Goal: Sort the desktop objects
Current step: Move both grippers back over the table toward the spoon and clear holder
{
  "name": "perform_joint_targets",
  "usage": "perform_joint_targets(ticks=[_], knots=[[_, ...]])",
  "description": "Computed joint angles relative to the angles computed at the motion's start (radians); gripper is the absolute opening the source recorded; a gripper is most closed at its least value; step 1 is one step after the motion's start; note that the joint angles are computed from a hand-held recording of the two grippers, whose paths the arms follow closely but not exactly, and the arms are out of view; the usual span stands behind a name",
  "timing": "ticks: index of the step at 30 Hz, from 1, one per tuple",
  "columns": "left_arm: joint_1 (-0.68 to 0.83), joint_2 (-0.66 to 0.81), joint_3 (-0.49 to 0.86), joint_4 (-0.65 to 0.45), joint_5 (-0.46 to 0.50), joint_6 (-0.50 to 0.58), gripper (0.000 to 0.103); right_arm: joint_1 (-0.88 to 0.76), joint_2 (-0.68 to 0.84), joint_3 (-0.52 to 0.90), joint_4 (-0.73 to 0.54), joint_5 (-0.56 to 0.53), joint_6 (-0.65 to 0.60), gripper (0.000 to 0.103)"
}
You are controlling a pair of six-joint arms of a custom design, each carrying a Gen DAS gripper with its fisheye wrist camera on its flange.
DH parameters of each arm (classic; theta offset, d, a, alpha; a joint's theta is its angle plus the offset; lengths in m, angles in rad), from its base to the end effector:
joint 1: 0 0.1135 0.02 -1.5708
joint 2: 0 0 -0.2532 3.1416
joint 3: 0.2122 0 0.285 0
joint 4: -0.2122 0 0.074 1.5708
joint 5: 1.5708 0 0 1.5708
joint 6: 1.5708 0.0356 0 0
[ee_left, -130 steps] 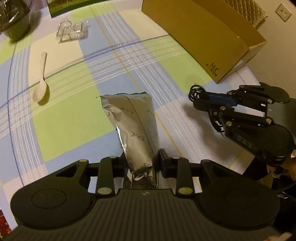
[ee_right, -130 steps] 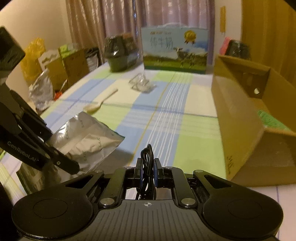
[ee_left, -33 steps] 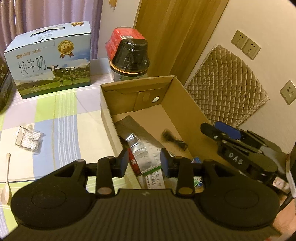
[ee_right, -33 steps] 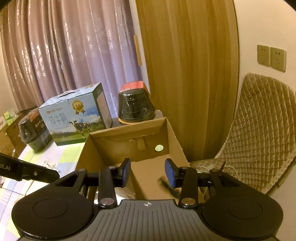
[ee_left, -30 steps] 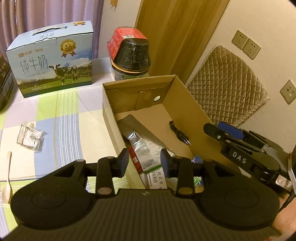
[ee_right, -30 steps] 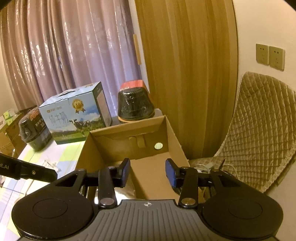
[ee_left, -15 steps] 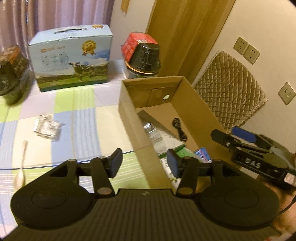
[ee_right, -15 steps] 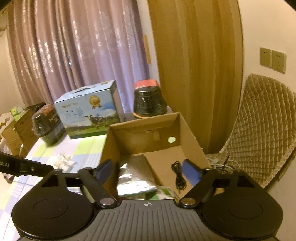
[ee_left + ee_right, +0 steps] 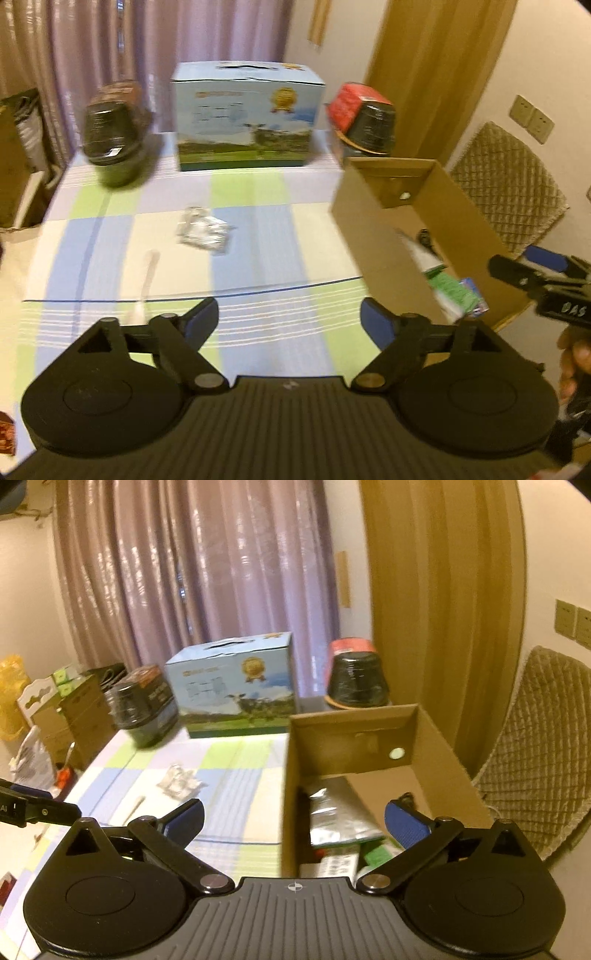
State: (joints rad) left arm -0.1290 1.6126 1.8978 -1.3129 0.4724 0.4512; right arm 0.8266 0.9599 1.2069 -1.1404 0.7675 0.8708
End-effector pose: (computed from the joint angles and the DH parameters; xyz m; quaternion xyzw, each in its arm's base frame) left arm 0.3308 -0.0592 0.4120 0.3281 0.8795 -0.1807 0.2936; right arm 0.1487 0.1250 0.3696 0.1437 0.8716 -0.0022 0.4686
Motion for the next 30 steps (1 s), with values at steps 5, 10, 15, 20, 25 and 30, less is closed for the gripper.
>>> perform_joint_targets(ticks=[5,10,15,20,25,30], knots=[[0.136,0.006,-0.005,-0.007,0.019,0.087,0.096,0.055,0.073,0.029,0.036,-0.004,0.013,0.101],[0.241,0.013,-0.029,0.026,0.014,0.166,0.102,0.087,0.137,0.047,0.087,-0.023,-0.006,0.101],[0.322,0.052,-0.022,0.025,0.015,0.209,0.102,0.103,0.188,0.053,0.134,-0.047,-0.024,0.101],[0.364,0.071,-0.037,0.034,0.015,0.238,0.102,0.11,0.234,0.052,0.161,-0.073,-0.035,0.101],[0.369,0.081,-0.06,0.048,0.017,0.253,0.102,0.113,0.267,0.05,0.174,-0.093,-0.039,0.101],[0.361,0.087,-0.095,0.08,0.009,0.26,0.102,0.102,0.295,0.041,0.195,-0.116,-0.049,0.101]])
